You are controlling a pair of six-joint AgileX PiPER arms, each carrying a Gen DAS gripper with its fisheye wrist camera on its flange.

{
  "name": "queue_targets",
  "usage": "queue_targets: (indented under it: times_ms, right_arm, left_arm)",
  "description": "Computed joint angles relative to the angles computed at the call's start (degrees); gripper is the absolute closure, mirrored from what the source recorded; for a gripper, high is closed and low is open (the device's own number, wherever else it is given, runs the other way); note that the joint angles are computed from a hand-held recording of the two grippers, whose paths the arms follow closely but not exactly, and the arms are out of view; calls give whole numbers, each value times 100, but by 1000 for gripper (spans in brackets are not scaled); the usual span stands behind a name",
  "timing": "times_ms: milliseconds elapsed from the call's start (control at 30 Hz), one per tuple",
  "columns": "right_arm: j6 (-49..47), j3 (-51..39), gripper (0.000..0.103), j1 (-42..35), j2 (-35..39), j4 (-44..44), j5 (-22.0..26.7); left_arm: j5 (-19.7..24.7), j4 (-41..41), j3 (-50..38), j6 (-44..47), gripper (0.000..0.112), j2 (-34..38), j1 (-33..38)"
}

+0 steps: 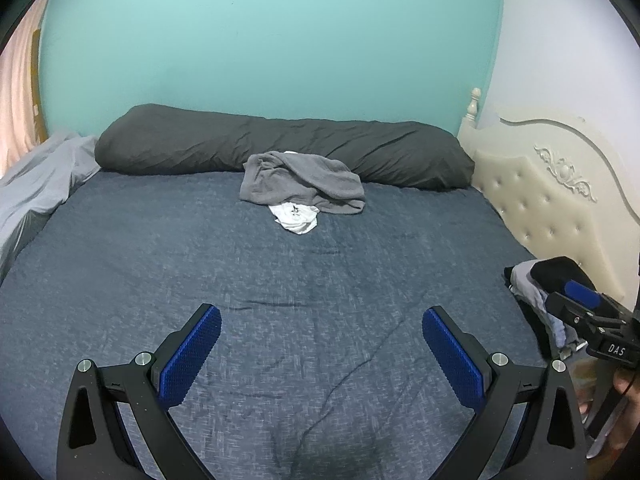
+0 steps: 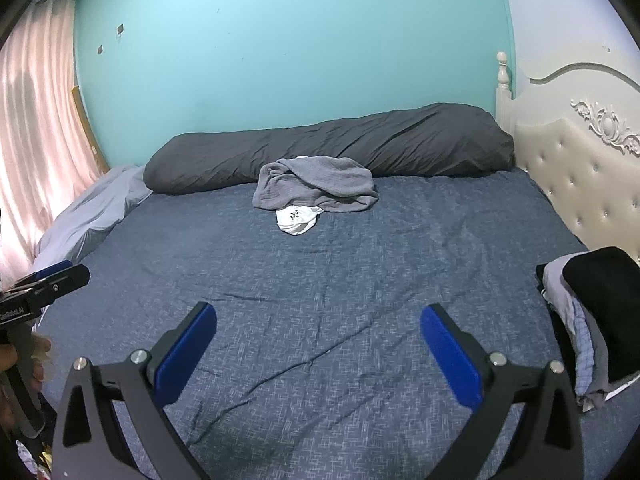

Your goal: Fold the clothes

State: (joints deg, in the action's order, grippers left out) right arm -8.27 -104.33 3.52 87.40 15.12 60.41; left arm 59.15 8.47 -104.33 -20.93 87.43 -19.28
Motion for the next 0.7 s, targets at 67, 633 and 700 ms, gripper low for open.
queue_targets:
  times_ms: [67,633,700]
  right_arm:
    - [39,21,1,33,-22,-39,-6]
    - [72,126,1,148,-183,-43,-20]
    - [80,158,1,170,-204,-49,-34]
  left_arm:
    - [-6,28,54,-24,10,-44,-18]
    - [-110,499,406,-315,10,-252,-183]
    - [-119,627,480,-364,10,-295,-250]
